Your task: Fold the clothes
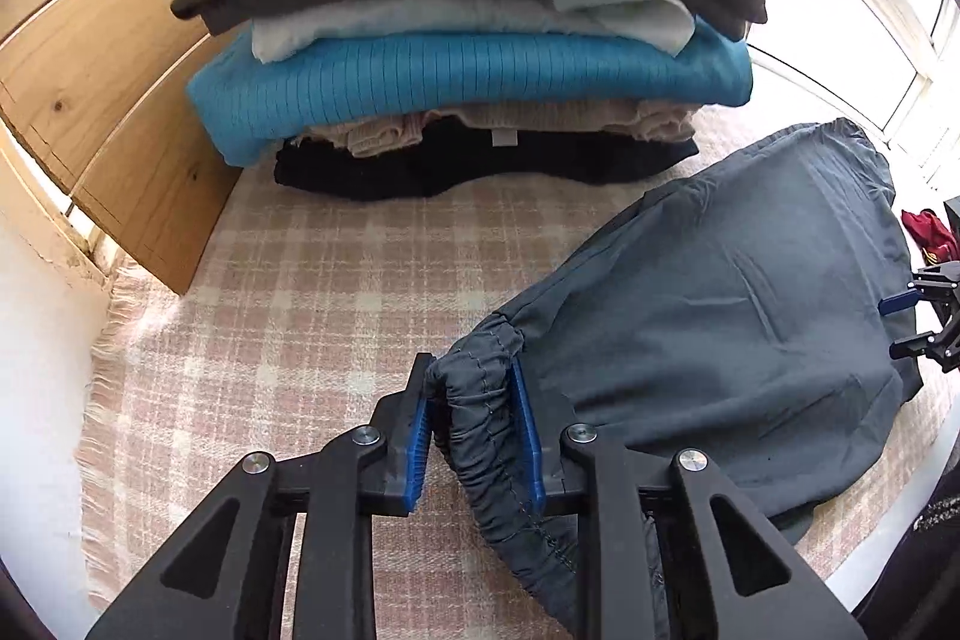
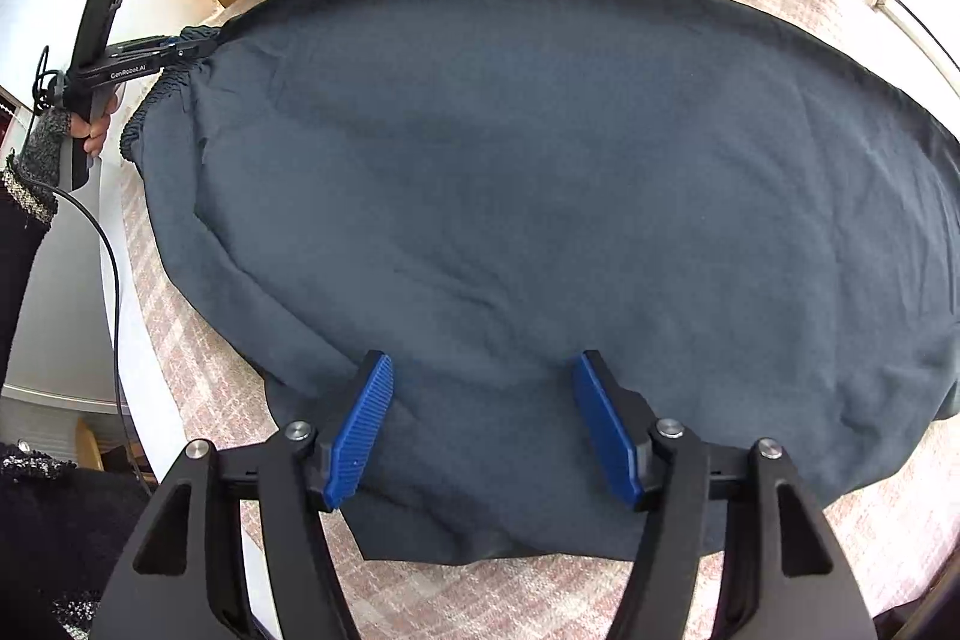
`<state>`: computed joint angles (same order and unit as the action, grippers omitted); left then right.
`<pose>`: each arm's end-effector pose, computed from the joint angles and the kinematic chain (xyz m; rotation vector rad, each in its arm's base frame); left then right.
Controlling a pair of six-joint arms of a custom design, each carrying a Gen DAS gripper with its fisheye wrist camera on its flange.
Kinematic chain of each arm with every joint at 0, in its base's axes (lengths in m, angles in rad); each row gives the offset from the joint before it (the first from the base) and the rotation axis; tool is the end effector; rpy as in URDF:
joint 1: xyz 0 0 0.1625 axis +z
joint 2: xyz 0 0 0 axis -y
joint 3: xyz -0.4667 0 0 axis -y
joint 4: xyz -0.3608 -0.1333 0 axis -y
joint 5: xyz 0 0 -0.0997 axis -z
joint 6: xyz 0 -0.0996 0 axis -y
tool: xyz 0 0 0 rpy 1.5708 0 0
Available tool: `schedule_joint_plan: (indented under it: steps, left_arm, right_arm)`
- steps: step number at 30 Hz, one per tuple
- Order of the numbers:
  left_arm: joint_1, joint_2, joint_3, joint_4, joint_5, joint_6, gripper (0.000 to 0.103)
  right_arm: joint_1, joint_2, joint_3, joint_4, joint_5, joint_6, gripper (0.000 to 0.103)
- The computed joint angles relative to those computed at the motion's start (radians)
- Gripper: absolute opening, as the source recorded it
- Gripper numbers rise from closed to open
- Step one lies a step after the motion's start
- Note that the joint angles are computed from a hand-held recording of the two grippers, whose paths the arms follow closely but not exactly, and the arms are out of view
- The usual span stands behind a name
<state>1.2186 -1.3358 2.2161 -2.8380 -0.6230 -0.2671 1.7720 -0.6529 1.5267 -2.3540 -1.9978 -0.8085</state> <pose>0.0449 -0.4988 0.3220 -0.1293 2.2432 -0.7665 0.2288 -0.6610 0.0701 1.3516 -2.3901 -0.2968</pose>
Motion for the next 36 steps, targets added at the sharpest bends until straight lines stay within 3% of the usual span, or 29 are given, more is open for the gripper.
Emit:
schedule_joint_plan:
  steps: [4, 8, 10, 12, 14, 16, 19, 22, 25, 28, 32, 36]
  left_arm:
    - [-0.039, -0.025, 0.005, 0.058, 0.051, -0.034, 0.043]
    - [-0.147, -0.097, 0.031, 0.286, 0.151, -0.192, 0.041]
    - [-0.203, -0.095, 0.053, 0.222, 0.112, -0.14, 0.042]
    - [-0.224, -0.044, 0.059, 0.073, 0.028, -0.021, 0.042]
    - [-0.198, 0.015, 0.045, -0.026, -0.093, 0.045, 0.043]
    - [-0.161, 0.076, 0.014, -0.033, -0.16, 0.063, 0.043]
    - [-0.114, 0.12, -0.01, 0.01, -0.19, 0.016, 0.042]
    - [-0.118, 0.121, -0.015, 0.091, -0.141, -0.086, 0.039]
    - [-0.191, 0.123, -0.024, 0.161, -0.09, -0.141, 0.039]
    - [-0.266, 0.192, -0.068, 0.145, -0.078, -0.118, 0.043]
    - [-0.302, 0.349, -0.204, 0.072, -0.177, -0.009, 0.044]
    - [-0.302, 0.513, -0.431, 0.144, -0.18, 0.066, 0.044]
  right_arm:
    - [0.0, -0.028, 0.025, -0.033, 0.053, -0.003, 0.062]
    - [-0.004, -0.045, 0.047, -0.068, 0.119, 0.009, 0.062]
    - [-0.002, -0.032, 0.057, -0.076, 0.105, 0.009, 0.062]
    - [0.009, -0.018, 0.076, -0.109, 0.086, -0.011, 0.062]
    - [0.02, -0.014, 0.09, -0.111, 0.077, -0.032, 0.063]
    - [0.021, -0.029, 0.091, -0.071, 0.101, -0.035, 0.063]
    - [0.01, -0.074, 0.079, -0.034, 0.151, -0.036, 0.063]
    - [-0.03, -0.133, 0.046, -0.067, 0.177, -0.035, 0.063]
    - [-0.095, -0.168, -0.037, -0.1, 0.195, 0.0, 0.06]
    - [-0.151, -0.148, -0.208, -0.08, 0.147, 0.055, 0.038]
    - [-0.213, -0.08, -0.475, 0.013, 0.107, 0.089, 0.039]
    - [-0.256, -0.001, -0.719, 0.126, 0.127, 0.077, 0.039]
